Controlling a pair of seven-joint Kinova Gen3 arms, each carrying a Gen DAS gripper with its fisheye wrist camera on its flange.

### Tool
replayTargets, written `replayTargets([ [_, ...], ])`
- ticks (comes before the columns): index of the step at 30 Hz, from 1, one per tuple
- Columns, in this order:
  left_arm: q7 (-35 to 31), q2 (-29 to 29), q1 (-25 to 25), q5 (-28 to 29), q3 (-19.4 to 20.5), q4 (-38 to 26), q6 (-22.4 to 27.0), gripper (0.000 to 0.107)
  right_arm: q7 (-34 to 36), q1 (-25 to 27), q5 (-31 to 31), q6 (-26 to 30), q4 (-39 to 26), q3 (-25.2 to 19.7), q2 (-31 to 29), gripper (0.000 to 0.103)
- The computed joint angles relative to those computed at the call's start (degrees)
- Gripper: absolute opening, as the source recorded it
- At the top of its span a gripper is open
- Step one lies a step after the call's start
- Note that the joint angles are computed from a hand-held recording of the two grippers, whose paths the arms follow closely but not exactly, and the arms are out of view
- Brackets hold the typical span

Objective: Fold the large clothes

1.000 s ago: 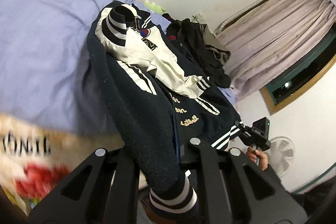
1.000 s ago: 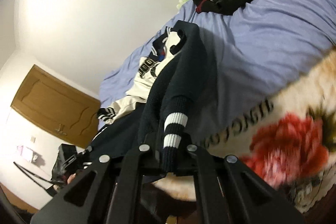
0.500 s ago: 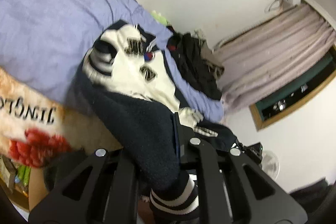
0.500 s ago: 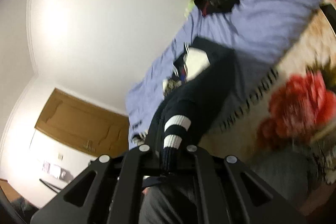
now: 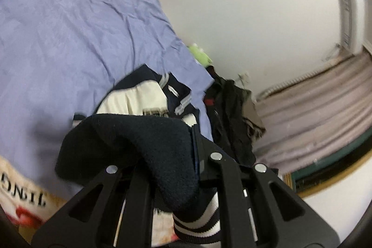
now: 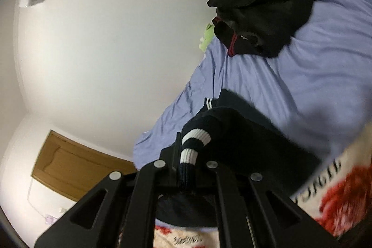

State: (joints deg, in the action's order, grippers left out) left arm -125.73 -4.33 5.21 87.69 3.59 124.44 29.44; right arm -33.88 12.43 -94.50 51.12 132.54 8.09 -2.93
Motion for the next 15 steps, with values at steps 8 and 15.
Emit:
replayTargets([
  [8,7.83,18.47,-0.77,-6.49,1.63,-14.05,-7.21,0.010,-6.37,-5.34,3.54,-12.78,-19.99,-6.37,18.67,0.006],
  [15,21.45,33.36,4.86,-22.80,-2.68,-26.54,-12.92,0.010,-17.57,-15.06,16.07,-19.02,-37.96,-1.07,35.21,0.006],
])
